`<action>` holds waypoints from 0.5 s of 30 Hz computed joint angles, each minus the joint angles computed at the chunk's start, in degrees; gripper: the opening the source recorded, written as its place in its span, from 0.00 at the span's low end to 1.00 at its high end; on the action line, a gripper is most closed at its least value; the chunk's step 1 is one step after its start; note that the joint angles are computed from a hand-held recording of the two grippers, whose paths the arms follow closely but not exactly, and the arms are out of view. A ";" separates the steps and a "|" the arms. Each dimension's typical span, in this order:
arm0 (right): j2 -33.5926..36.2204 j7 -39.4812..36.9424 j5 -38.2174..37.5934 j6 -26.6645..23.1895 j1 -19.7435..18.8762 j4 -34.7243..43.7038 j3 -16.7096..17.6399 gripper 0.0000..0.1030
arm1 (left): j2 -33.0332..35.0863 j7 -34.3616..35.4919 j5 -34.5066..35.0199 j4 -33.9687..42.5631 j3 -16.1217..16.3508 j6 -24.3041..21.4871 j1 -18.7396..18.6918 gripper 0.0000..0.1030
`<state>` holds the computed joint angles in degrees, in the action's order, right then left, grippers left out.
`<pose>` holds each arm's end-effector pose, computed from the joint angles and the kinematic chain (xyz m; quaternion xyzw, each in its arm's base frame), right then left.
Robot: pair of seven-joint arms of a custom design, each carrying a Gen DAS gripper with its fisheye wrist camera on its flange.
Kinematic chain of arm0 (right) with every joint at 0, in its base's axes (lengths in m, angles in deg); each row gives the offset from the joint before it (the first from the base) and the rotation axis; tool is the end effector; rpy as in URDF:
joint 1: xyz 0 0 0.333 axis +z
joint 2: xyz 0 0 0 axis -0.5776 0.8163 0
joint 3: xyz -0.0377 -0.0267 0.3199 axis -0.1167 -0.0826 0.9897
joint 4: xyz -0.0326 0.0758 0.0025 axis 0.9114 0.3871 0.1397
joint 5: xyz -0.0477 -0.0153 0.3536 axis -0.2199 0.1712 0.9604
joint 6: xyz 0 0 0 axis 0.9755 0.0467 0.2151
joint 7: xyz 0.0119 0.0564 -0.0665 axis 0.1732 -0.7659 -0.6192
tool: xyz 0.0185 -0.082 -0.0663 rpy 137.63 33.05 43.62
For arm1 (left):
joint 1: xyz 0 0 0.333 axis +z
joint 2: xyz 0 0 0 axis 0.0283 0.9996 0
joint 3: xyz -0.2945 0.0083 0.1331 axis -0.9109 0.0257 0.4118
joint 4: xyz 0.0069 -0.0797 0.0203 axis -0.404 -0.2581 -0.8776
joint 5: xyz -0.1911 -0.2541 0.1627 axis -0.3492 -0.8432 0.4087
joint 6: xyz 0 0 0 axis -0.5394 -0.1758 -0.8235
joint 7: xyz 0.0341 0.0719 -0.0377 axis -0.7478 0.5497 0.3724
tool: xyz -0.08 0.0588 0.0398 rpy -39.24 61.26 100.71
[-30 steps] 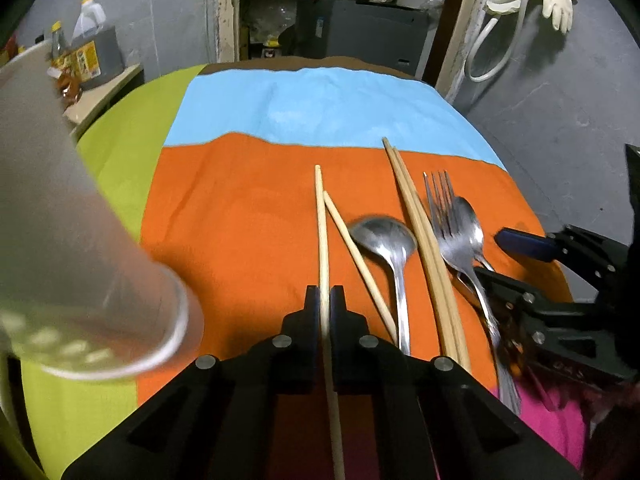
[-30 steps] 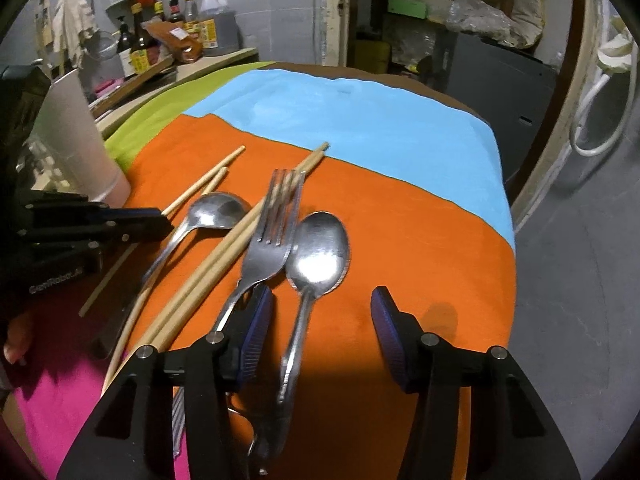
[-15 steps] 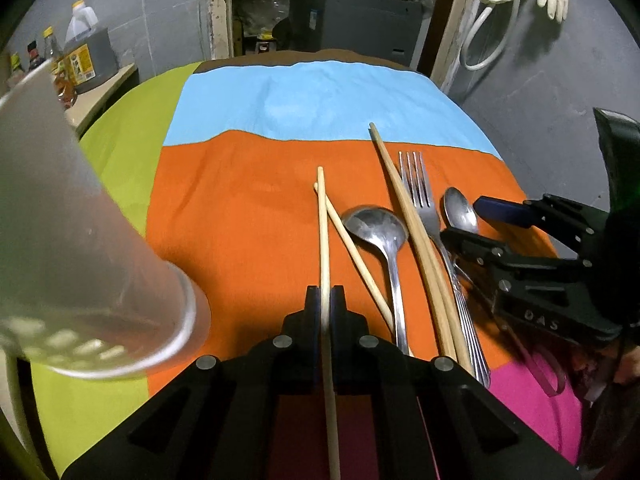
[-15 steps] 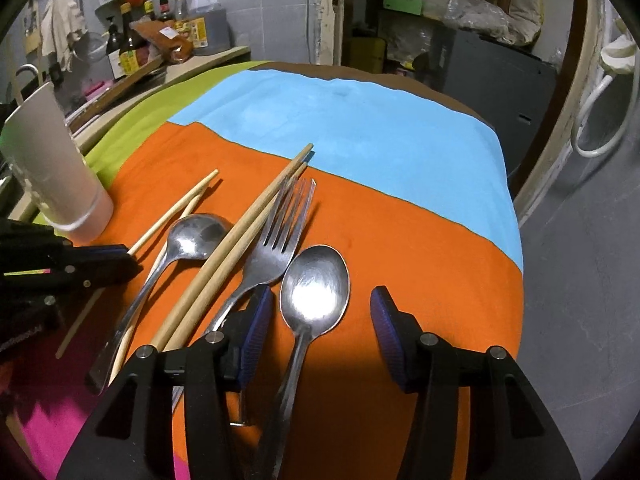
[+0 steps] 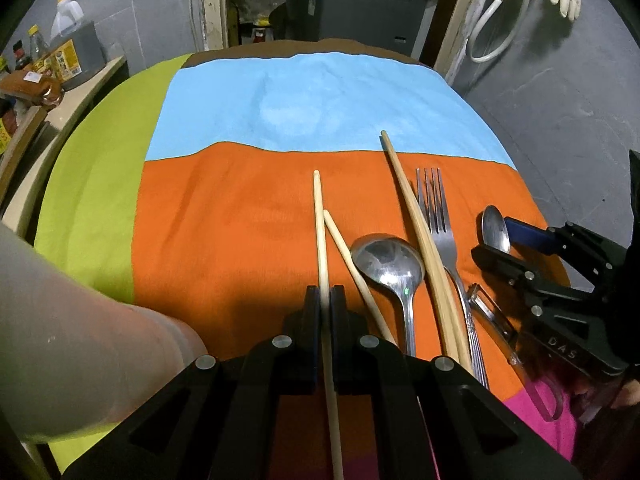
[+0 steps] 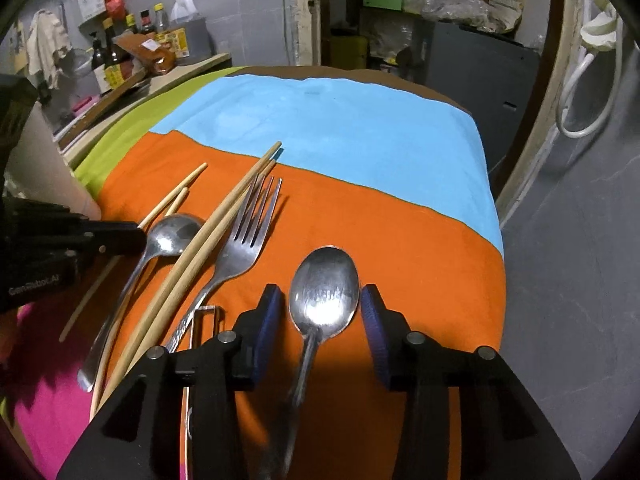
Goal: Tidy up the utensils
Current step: 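Carry chopstick and spoon to the caddy and release both into it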
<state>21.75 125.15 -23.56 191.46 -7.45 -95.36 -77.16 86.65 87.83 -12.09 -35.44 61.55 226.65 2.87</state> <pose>0.5285 0.3071 0.4355 -0.6531 0.6826 -0.2421 0.2213 0.6466 -0.1144 0.4474 -0.4306 0.8656 -0.2480 0.0616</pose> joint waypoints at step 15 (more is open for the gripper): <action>-8.90 39.38 -39.83 -3.62 3.61 -5.33 1.87 0.31 | -15.41 40.71 -49.00 -17.21 -3.84 7.80 6.98 0.02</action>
